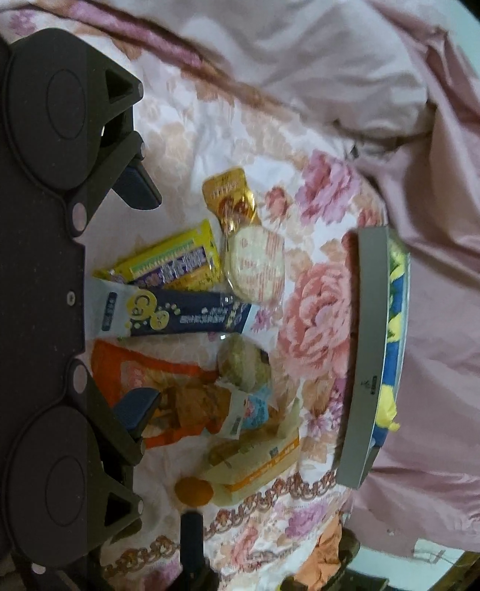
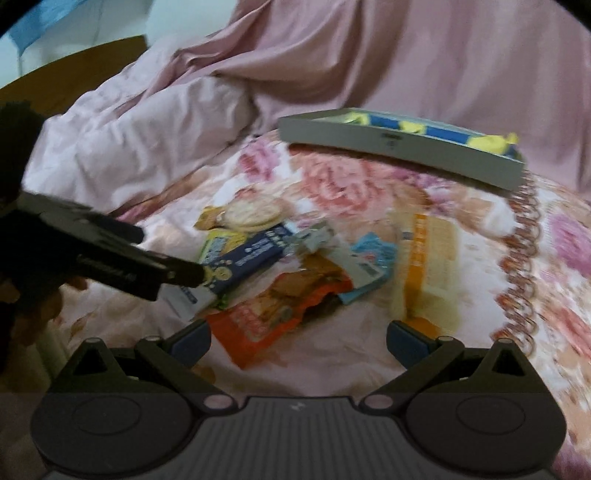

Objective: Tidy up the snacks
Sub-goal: 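Lower the left tool onto the blue Se Ca stick while the right tool reaches the red jerky pack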

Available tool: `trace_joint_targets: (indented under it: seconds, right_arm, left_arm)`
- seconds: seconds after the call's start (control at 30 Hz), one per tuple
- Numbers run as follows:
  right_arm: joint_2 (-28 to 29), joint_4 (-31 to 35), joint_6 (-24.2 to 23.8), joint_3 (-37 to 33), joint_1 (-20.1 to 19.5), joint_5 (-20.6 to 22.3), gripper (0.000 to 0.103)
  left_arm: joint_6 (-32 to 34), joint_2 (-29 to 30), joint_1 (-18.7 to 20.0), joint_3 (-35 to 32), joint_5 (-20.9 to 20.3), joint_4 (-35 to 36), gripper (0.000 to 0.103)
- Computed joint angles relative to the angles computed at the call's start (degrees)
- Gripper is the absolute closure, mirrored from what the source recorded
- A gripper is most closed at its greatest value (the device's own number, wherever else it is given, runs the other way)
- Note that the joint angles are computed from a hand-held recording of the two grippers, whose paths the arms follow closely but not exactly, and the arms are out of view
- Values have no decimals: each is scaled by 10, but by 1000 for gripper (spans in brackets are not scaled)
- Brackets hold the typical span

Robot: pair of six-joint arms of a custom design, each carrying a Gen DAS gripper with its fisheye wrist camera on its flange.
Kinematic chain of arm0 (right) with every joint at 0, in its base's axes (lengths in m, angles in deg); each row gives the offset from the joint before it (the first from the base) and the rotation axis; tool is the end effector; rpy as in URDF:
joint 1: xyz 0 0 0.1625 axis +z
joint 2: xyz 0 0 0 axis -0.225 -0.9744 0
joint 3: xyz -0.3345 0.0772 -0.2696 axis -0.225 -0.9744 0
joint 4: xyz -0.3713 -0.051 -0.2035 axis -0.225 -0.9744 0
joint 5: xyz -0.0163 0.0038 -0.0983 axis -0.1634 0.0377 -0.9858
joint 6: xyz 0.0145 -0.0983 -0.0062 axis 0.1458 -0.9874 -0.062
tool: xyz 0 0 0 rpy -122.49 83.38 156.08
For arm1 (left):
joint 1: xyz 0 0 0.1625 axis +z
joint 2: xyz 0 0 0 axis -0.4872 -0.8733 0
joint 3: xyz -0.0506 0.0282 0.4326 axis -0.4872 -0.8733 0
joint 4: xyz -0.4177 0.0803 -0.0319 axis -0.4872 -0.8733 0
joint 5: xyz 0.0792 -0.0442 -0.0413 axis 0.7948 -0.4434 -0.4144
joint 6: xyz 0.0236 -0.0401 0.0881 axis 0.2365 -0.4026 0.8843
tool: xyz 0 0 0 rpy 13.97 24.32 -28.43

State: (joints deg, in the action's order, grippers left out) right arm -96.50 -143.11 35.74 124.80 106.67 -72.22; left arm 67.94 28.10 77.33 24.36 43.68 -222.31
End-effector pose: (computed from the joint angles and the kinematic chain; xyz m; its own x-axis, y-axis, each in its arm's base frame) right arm 0.1633 -0.5701 0.1634 -0.5890 -0.6543 0.4744 -0.8075 0.4995 -0.3137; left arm -0.2286 -0.5812 0.1497 -0.7393 -0.0728 -0.6694 0.4044 0.7468 -0.5279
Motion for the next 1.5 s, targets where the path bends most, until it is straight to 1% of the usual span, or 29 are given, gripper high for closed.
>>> trace_joint_targets:
  seconds: [0.07,0.17,0.23,0.3,0.37,0.43,0.47,0.5,0.63,0.7,0.73,0.8,0.87,0.9,0.97,1.1,1.13,1.2,1.27,1.3,1.37,1.43,1.5]
  right_arm:
    - [-1,49,-4,-17,-4,21,0]
    - [6,102,4,-44,-12,51,0]
    - [14,133,11,-65,-15,59,0]
    - [27,147,15,-84,-17,62,0]
    - [35,170,31,-103,-21,73,1]
    - [41,203,56,-122,-28,96,4]
    - [45,211,64,-129,-30,99,6]
    - [48,217,71,-134,-30,98,10]
    - [53,220,74,-137,-29,86,18]
    - [54,221,72,-136,-28,82,23]
    - [55,222,72,-136,-28,81,25]
    - [57,227,74,-139,-27,77,30]
    - [58,221,77,-137,-28,80,31]
    - [58,220,79,-137,-29,83,34]
    - [58,218,87,-137,-31,91,38]
    - [57,207,105,-136,-36,113,46]
    - [58,205,112,-137,-38,121,46]
    - [61,208,130,-144,-41,133,51]
    - [67,213,149,-152,-42,136,51]
    - [71,214,157,-156,-42,135,51]
    - [77,214,166,-162,-41,127,51]
    - [81,216,171,-167,-41,129,51]
    - [84,219,176,-171,-42,130,51]
  left_arm:
    - [25,-1,12,-10,-25,-1,1]
    - [52,0,26,-20,-49,-8,3]
    - [57,0,35,-25,-71,-14,5]
    - [60,-2,43,-28,-96,-19,7]
    - [59,-4,52,-29,-119,-28,10]
    - [55,-5,59,-31,-140,-35,15]
    - [53,-6,63,-32,-153,-38,18]
    - [52,-7,67,-32,-166,-44,21]
    - [51,-6,76,-35,-194,-51,30]
    - [49,-5,80,-38,-206,-47,37]
    - [46,-5,82,-40,-209,-43,39]
    - [42,-4,85,-41,-214,-43,47]
    - [35,-5,89,-42,-224,-45,53]
    - [30,-5,90,-43,-228,-45,56]
    - [24,-5,93,-43,-235,-49,59]
    - [19,-2,96,-46,-242,-55,60]
    - [17,0,98,-47,-243,-56,60]
    - [14,4,101,-53,-246,-58,60]
    - [8,8,105,-58,-251,-62,59]
    - [6,10,107,-61,-254,-62,57]
    - [2,15,112,-67,-260,-63,55]
    - [-3,21,116,-75,-265,-58,53]
    - [-7,27,120,-82,-269,-58,49]
